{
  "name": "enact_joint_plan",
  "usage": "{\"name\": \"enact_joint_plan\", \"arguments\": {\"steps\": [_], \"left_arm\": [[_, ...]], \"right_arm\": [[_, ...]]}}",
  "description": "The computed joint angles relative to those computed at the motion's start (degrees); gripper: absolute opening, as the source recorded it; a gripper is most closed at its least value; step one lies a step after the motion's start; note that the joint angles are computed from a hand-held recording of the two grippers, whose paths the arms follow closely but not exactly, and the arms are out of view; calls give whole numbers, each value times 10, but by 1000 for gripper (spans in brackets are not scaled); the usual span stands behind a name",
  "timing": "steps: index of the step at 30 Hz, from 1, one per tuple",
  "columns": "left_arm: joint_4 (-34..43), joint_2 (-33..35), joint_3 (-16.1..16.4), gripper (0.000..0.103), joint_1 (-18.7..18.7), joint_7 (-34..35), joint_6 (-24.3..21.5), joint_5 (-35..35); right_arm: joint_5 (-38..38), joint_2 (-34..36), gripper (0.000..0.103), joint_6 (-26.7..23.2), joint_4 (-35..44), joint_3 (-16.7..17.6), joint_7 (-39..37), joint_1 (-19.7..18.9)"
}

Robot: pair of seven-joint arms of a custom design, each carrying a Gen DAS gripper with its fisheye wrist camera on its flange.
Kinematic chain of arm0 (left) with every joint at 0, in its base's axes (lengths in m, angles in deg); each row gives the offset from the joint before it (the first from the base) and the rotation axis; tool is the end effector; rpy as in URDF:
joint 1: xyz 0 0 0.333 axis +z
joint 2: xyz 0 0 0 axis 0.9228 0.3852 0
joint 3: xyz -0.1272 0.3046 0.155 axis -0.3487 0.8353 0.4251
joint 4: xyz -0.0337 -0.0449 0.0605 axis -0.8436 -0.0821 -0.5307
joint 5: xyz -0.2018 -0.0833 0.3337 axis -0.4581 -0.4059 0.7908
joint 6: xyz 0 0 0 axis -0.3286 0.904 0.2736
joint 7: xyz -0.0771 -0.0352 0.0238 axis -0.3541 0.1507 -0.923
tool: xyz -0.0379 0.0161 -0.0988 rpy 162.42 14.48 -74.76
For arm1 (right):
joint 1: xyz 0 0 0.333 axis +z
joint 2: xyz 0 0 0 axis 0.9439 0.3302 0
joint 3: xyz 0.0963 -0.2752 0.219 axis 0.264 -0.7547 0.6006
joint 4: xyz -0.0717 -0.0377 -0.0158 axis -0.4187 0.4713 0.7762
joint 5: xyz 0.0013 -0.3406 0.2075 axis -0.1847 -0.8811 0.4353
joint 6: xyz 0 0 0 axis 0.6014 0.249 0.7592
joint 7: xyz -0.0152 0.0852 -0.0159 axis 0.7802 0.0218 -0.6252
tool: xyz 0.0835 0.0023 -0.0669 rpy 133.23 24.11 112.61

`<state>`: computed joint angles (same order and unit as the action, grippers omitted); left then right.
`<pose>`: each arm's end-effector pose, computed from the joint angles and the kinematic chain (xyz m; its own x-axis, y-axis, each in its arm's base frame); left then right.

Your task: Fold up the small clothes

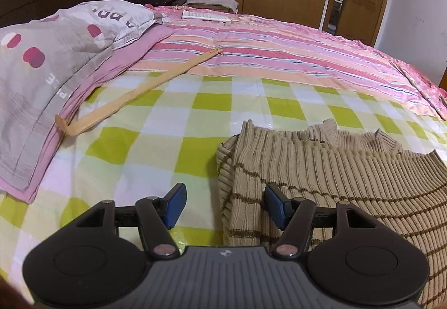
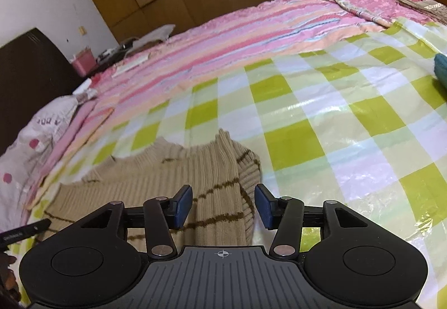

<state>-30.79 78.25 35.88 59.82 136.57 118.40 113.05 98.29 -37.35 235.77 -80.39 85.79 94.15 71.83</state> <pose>0.6553 -0.1168 0.4903 0.0812 -0.9916 0.1004 -0.6960 -0.1285 -0.7064 0.6737 0.0746 0.4876 -0.0105 -0.9314 -0.3637 -0.7000 0.2666 -0.6625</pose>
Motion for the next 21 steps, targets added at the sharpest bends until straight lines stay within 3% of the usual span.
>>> {"name": "enact_joint_plan", "arguments": {"steps": [3, 5, 8, 12, 16, 21], "left_arm": [[3, 0, 1, 61, -1, 4, -10, 3], [5, -2, 14, 50, -13, -16, -18, 31], [1, -6, 21, 41, -18, -55, -24, 65], [-2, -11, 27, 41, -22, -104, -38, 115], [-4, -19, 12, 41, -8, -112, -48, 122], [-17, -42, 8, 42, -5, -153, -57, 175]], "right_arm": [[-7, 6, 45, -10, 7, -3, 2, 3], [-54, 9, 28, -18, 10, -33, 40, 28], [-59, 10, 19, -21, 12, -28, 52, 20], [-73, 16, 18, -23, 13, -35, 81, 19], [-85, 11, 22, -25, 10, -35, 93, 18], [-70, -8, 26, -13, -5, -20, 76, 6]]}}
